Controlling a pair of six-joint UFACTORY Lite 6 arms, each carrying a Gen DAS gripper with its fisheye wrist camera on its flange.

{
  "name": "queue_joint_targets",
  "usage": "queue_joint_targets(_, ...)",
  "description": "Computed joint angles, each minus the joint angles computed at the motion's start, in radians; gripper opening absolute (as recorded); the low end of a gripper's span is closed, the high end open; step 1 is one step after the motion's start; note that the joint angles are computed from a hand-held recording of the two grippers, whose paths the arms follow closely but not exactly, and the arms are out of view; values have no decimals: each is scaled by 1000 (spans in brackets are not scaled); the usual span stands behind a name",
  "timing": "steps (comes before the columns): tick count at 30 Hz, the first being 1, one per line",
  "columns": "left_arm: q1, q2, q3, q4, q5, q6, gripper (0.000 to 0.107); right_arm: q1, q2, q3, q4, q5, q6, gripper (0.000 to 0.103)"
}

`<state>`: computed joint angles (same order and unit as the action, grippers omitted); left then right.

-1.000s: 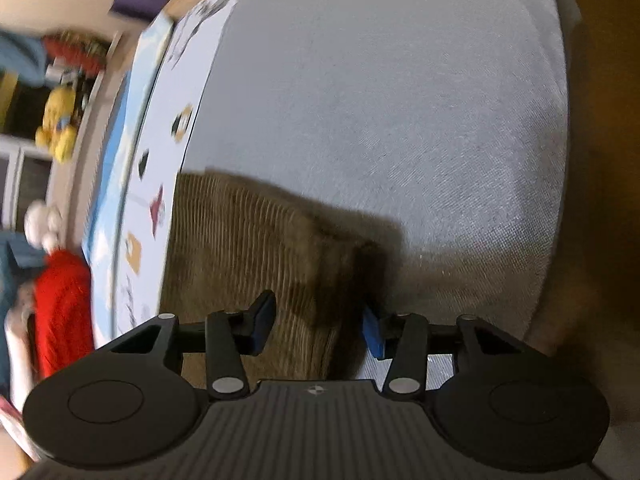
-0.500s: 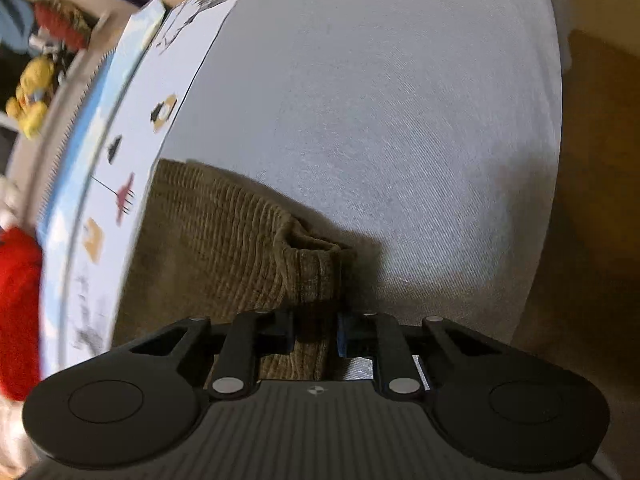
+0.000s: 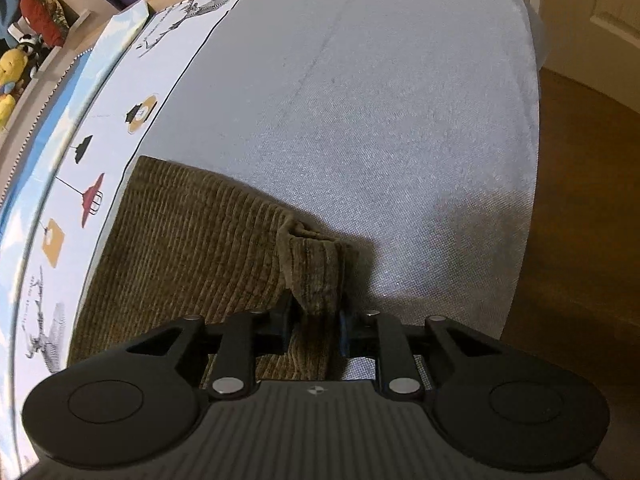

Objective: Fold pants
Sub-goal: 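Lift the hem and fold it onto the waistband with the right gripper, then open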

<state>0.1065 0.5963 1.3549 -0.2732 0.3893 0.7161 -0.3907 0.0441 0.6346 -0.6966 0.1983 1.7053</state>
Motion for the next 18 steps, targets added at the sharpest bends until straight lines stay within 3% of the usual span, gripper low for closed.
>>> queue_joint_targets(4,89,111,234,-60,239,-15,103,83,25,70,-92,116,84,16)
queue_joint_targets(9,271,269,615,-121,522,-110,103,401,80,289,-332,447,174,14)
queue_joint_targets(12,365,356,821,-126,602,-162,103,632,212,546,-459,606,86,13)
queue_joint_targets(14,407,414,951,-122,636,-180,103,778,325,731,-544,655,-9,13)
queue_joint_targets(18,475,436,1011,-120,659,-177,103,1061,560,1001,-688,597,-277,13)
